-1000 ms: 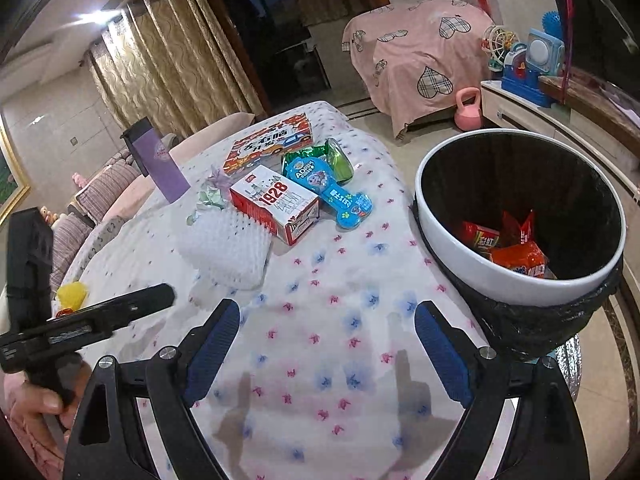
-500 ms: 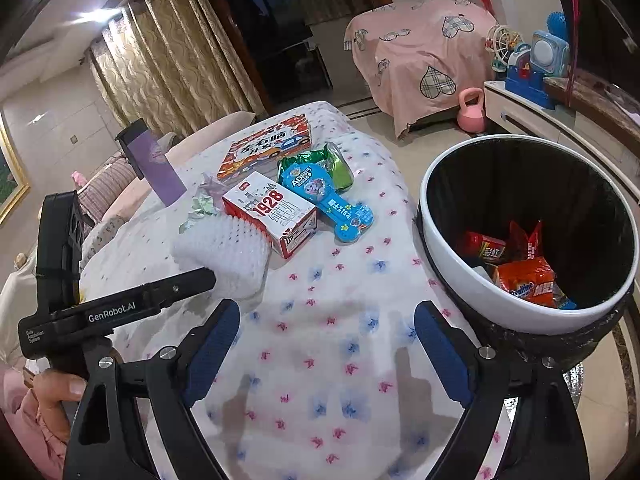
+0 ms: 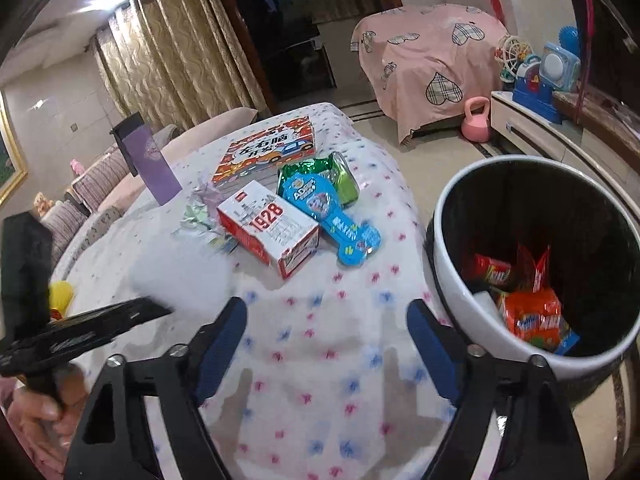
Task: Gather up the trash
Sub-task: 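Grasp the white foam net with the left tool, then grasp the blue lollipop with the right tool while the left tool lifts the foam net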
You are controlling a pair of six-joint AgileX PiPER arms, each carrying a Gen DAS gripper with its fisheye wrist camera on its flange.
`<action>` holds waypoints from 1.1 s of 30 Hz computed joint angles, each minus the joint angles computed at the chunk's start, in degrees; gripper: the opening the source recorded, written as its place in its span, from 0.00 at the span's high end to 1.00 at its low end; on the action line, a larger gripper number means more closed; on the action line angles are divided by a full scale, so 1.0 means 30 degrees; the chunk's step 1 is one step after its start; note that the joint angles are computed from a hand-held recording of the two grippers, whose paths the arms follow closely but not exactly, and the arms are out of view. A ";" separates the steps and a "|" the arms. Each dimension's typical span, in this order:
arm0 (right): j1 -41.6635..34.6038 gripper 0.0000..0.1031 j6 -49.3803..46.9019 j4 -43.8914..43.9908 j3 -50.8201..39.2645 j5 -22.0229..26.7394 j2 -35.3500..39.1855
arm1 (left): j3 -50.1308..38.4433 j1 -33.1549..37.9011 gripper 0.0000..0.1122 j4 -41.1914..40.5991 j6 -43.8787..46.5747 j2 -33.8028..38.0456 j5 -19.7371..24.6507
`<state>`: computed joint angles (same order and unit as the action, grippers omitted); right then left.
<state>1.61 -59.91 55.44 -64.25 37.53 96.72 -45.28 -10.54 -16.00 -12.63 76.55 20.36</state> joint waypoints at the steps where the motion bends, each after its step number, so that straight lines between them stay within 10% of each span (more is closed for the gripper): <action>1: 0.0269 0.29 0.0319 -0.0480 -0.0454 -0.0177 0.0297 | 0.0219 0.0301 0.91 -0.0428 0.0477 -0.0242 0.0223; 15: 0.3484 0.42 0.6812 -0.9742 -0.7369 -0.0923 0.5473 | 0.1644 0.2009 0.91 -0.2307 0.2572 -0.1448 0.1616; 17: 0.3674 0.61 0.7315 -1.0394 -0.7690 -0.1021 0.5773 | 0.1699 0.1991 0.91 -0.2103 0.2284 -0.1450 0.1596; 33: 0.1559 0.64 0.4672 -0.5692 -0.1006 0.1023 0.0898 | 0.1445 0.0884 0.68 0.1961 -0.2451 -0.0895 0.0590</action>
<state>6.28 -45.89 38.37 -67.26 40.60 99.42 -40.94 -7.89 -10.12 -19.98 73.87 22.13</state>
